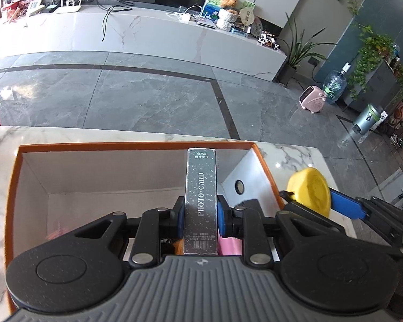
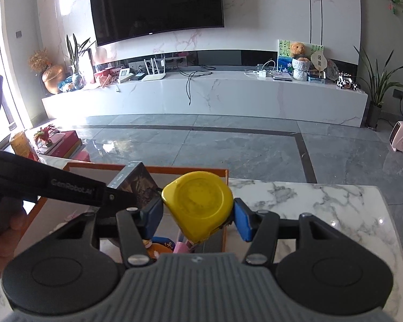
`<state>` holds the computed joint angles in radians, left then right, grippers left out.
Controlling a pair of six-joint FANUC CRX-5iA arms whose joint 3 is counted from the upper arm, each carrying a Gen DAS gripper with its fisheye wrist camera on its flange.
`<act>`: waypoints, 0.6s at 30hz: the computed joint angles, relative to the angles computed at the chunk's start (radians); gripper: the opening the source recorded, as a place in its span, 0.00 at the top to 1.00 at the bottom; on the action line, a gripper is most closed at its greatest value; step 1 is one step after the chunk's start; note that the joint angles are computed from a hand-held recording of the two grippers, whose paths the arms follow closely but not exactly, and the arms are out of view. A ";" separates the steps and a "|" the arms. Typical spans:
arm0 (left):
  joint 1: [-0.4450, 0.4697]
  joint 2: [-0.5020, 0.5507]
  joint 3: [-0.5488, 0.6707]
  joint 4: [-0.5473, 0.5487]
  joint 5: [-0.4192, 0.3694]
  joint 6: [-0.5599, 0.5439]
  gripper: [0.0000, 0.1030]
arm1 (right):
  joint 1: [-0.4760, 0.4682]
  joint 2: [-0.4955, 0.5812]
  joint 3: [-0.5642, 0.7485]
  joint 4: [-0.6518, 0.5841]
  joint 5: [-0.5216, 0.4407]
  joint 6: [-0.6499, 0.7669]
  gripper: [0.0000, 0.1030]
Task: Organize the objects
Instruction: 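Lower the PHOTO CARD box into the orange box and open the left tool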
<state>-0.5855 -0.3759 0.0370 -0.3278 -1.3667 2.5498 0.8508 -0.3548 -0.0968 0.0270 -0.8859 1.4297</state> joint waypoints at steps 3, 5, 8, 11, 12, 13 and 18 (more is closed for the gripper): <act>0.053 0.013 -0.023 0.046 0.026 -0.026 0.74 | -0.004 0.012 0.001 -0.007 0.008 -0.005 0.44; 0.077 0.011 -0.046 0.072 0.051 -0.039 0.74 | -0.001 0.017 -0.003 -0.001 0.015 -0.017 0.44; 0.111 0.008 -0.071 0.109 0.086 -0.049 0.74 | 0.002 0.024 -0.012 0.023 0.024 -0.034 0.44; 0.133 0.022 -0.072 0.138 0.086 -0.077 0.74 | -0.005 0.034 -0.008 0.020 0.019 -0.033 0.44; 0.144 0.022 -0.078 0.151 0.087 -0.088 0.74 | -0.006 0.035 -0.008 0.020 0.020 -0.033 0.44; 0.154 0.021 -0.082 0.164 0.089 -0.101 0.74 | -0.007 0.034 -0.012 0.022 0.025 -0.034 0.44; 0.192 0.023 -0.108 0.242 0.104 -0.147 0.70 | -0.014 0.042 -0.012 0.006 0.030 -0.029 0.44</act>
